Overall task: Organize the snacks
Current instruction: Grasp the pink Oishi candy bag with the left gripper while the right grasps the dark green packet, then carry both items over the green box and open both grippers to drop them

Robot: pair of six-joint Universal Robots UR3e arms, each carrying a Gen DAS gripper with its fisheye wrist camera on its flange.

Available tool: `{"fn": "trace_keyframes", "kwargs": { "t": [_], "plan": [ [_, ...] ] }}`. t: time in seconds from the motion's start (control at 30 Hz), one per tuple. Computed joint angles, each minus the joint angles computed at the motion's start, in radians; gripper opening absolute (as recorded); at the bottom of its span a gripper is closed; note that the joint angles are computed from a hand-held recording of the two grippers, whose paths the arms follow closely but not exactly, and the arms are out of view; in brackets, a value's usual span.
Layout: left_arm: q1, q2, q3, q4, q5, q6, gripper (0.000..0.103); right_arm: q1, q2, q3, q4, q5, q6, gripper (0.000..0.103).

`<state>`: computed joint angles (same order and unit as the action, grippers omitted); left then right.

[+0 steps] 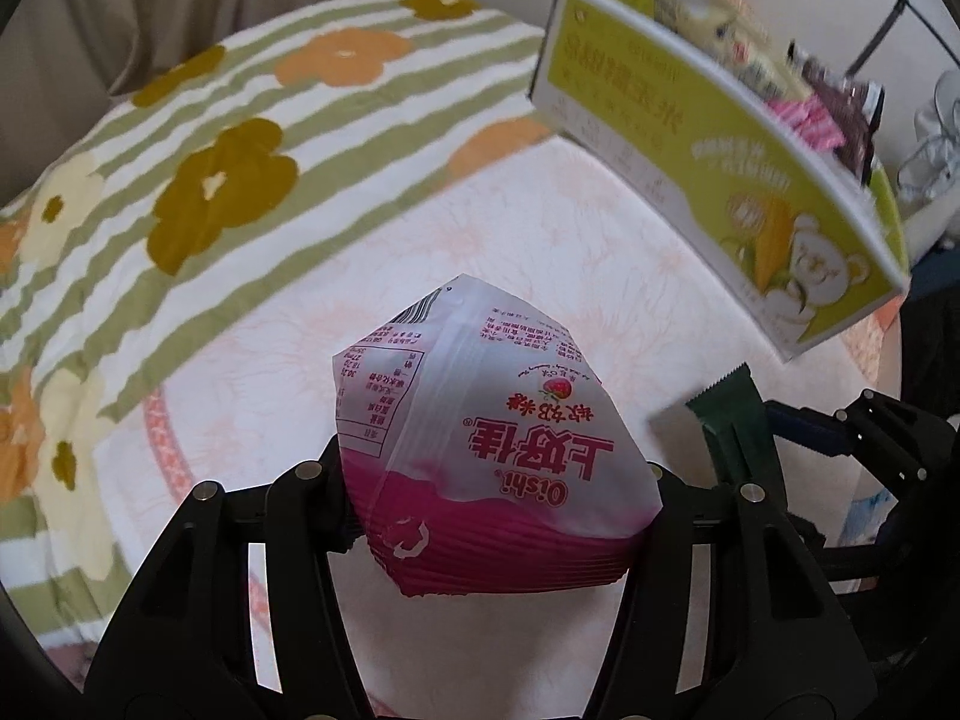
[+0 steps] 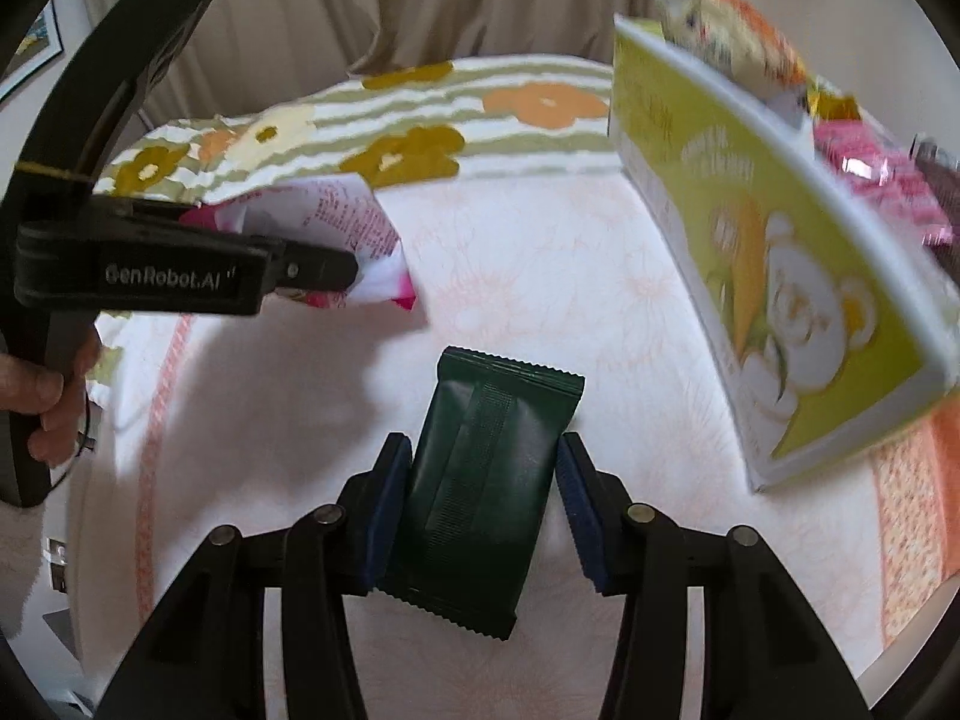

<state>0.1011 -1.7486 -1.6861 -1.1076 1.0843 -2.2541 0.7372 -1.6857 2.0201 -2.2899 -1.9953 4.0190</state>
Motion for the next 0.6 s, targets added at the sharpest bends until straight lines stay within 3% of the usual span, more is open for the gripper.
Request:
{"fn": "trace_keyframes", "kwargs": {
  "t": [0.37,0.5,0.6],
  "plan": [
    [0.057,0.142,0.213,-0.254,-0.102,-0.058,0.052,-0.006,-0.18,-0.181,0.171,-0.075,-0.122,0.045],
    [0.013,0.174,0.281,-0.261,-0.109,-0.14,0.052,-0.065,-0.291,-0.177,0.174,-0.057,-0.22,0.045],
    [-0.055,0.171,0.324,-0.221,-0.1,-0.253,0.052,-0.187,-0.407,-0.134,0.162,0.031,-0.358,0.045]
  ]
}}
